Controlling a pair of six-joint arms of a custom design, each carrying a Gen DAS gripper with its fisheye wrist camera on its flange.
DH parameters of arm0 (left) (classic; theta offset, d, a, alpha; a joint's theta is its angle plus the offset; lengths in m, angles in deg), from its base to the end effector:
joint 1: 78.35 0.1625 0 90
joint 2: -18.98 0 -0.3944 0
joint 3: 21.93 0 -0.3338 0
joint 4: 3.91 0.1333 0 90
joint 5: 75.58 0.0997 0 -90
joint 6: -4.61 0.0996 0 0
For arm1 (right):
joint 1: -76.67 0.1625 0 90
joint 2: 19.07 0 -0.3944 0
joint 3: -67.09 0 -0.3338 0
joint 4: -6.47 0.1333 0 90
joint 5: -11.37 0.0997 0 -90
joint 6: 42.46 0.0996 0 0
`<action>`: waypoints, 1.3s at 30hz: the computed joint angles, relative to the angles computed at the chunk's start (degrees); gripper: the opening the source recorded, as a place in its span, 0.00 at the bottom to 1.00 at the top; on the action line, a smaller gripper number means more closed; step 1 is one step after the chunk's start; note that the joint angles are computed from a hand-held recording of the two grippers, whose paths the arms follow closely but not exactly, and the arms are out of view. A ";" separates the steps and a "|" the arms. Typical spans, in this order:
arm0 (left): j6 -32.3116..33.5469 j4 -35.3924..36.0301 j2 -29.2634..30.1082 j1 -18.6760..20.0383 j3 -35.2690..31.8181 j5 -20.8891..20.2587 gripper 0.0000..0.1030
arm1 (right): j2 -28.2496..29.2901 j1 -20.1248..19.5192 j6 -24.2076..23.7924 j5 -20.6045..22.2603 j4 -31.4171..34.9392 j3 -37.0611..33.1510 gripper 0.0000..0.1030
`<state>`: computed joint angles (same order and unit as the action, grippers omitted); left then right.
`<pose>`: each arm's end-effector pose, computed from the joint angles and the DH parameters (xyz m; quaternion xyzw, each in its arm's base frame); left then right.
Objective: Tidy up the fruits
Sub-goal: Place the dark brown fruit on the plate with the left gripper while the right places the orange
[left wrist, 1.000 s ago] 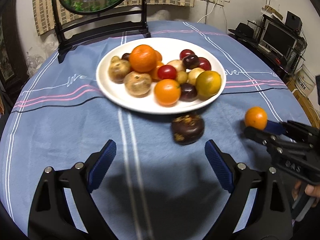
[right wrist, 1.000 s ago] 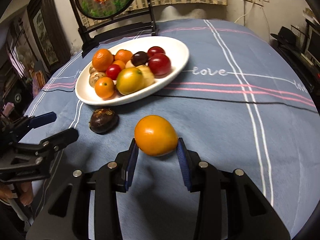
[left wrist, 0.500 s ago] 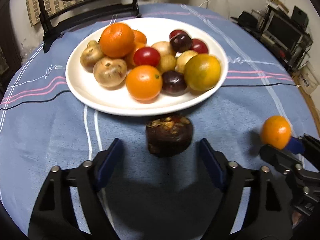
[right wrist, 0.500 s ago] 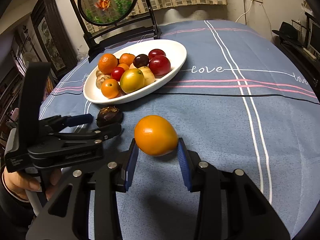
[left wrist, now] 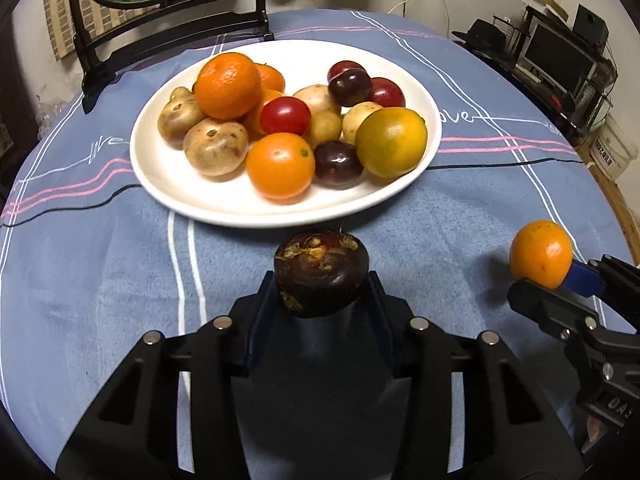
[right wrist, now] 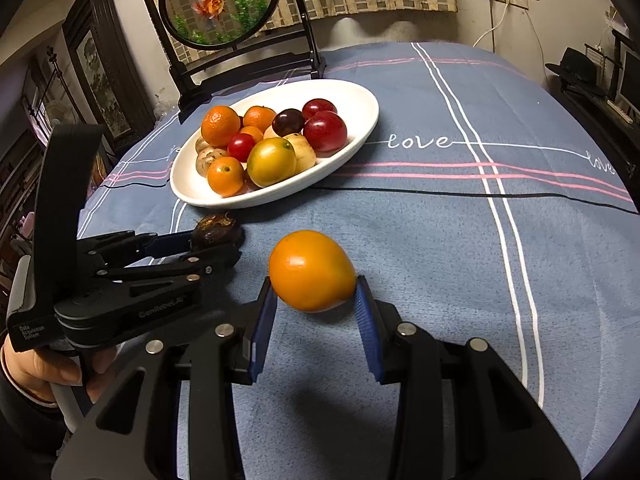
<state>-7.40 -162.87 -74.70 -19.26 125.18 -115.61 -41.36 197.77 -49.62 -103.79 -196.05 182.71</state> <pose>0.0325 -0.3537 0.2530 0.0912 0.8953 -0.2671 0.3447 0.3203 -0.3549 -0.0735 0.2811 -0.9211 0.2037 0.1763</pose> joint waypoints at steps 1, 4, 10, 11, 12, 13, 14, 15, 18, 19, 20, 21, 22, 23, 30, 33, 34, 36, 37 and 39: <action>0.13 0.38 -1.20 -0.28 0.46 -0.19 0.44 | -0.02 0.10 0.01 -0.10 0.00 0.00 0.38; -0.12 2.39 -4.76 -1.34 1.60 -0.35 0.44 | 0.06 0.38 -0.08 -0.17 -0.01 -0.04 0.38; -1.55 8.73 -12.93 -4.60 2.94 0.08 0.44 | 0.14 1.59 -0.10 -0.20 0.60 -0.52 0.38; -1.56 9.91 -14.18 -5.21 2.94 0.28 0.44 | 0.08 1.93 -0.21 -0.23 0.86 -0.76 0.38; -1.81 11.33 -15.44 -5.91 2.89 0.57 0.44 | -0.11 2.15 -0.37 -0.23 1.04 -0.88 0.38; -1.94 12.69 -16.73 -6.60 2.69 0.90 0.44 | -0.26 2.54 -0.55 -0.18 1.30 -1.18 0.38; -2.03 13.87 -17.84 -7.17 2.37 1.23 0.44 | -0.31 2.78 -0.69 -0.16 1.53 -1.50 0.38; -2.05 14.66 -18.40 -7.50 1.95 1.42 0.44 | -0.40 3.17 -0.93 -0.17 1.85 -1.99 0.38; -0.82 15.58 -19.64 -8.01 0.49 2.19 0.44 | -0.65 3.96 -1.68 0.12 3.23 -3.70 0.38; 0.16 15.12 -19.48 -7.81 -0.20 2.56 0.44 | -0.61 4.36 -2.10 0.01 4.05 -4.78 0.38; 1.15 14.42 -19.12 -7.56 -0.91 2.82 0.44 | -0.54 4.69 -2.44 -0.12 4.74 -5.75 0.38; 2.08 13.65 -18.93 -7.21 -1.28 2.79 0.44 | -0.49 4.85 -2.68 -0.13 5.19 -6.47 0.38; 3.40 12.37 -18.24 -6.76 -2.02 2.71 0.44 | -0.38 5.01 -2.87 -0.07 5.92 -7.52 0.38; 4.57 11.10 -17.50 -6.37 -2.71 2.56 0.44 | -0.13 5.21 -3.27 -0.08 6.88 -8.95 0.38; 13.34 0.12 -6.63 0.09 -11.10 -0.08 0.44 | 3.31 5.30 -6.24 -0.51 13.37 -19.98 0.38; 16.41 -4.03 -2.29 2.70 -14.80 -0.60 0.44 | 5.23 4.26 -6.04 -0.58 16.89 -24.93 0.38; 17.11 -4.77 -0.76 3.57 -16.02 -0.52 0.44 | 5.77 3.92 -5.89 -0.56 17.83 -26.13 0.38; 18.05 -5.59 1.37 5.21 -17.91 -0.87 0.44 | 7.17 3.37 -6.17 -0.89 19.43 -28.65 0.38; 18.72 -6.14 2.80 6.37 -19.13 -1.34 0.44 | 7.85 3.17 -6.31 -0.96 20.27 -29.92 0.38; 19.42 -6.93 4.75 7.77 -20.57 -1.57 0.44 | 9.21 2.98 -7.11 -1.19 21.95 -32.50 0.38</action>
<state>12.02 -169.81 -69.95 -11.49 104.61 -117.18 -32.14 200.75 -56.74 -104.98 -174.10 150.21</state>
